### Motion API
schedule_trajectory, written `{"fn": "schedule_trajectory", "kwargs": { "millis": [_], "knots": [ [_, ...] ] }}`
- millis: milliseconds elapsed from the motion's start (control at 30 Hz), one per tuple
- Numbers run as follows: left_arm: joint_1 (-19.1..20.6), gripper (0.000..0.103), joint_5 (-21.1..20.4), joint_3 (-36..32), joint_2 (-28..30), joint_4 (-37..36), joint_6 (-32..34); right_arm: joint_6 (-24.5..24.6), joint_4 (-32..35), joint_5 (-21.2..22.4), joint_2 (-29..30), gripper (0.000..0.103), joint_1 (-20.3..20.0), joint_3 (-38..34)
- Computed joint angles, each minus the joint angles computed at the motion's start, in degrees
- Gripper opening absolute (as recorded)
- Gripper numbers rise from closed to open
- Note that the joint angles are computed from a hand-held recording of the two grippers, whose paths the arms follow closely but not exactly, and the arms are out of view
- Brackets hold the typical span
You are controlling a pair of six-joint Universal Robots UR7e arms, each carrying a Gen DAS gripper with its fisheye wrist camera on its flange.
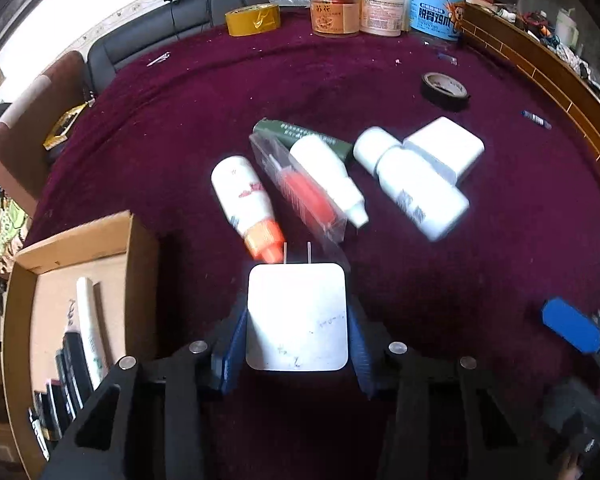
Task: Organize rigid objects
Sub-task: 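Lower the left tool onto the white square charger and grasp it, then grasp the white plastic bottle with the right tool while the left tool holds the charger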
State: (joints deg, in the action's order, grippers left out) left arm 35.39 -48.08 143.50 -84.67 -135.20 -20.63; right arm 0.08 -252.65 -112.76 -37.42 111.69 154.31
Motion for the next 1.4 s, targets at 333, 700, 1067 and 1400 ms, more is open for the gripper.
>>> {"fn": "schedule_trajectory", "kwargs": {
  "millis": [333,700,1067,1400],
  "knots": [
    [-9.6,0.047,-6.0,8.8,-21.8,17.2,-14.0,2.6,7.9,-2.3,-3.0,0.070,0.3,-0.9],
    [-9.3,0.047,-8.3,10.5,-27.8,17.2,-12.4,7.6,31.4,-7.2,-13.9,0.070,4.6,-6.9],
    [-8.4,0.047,-9.3,11.6,-30.0,14.8,-9.6,1.7,39.9,-13.5,-13.3,0.070,4.5,-14.6],
    [-8.1,0.047,-11.5,12.5,-34.0,14.6,-6.3,0.0,49.0,-21.0,-9.5,0.055,4.8,-22.3]
  ]
}}
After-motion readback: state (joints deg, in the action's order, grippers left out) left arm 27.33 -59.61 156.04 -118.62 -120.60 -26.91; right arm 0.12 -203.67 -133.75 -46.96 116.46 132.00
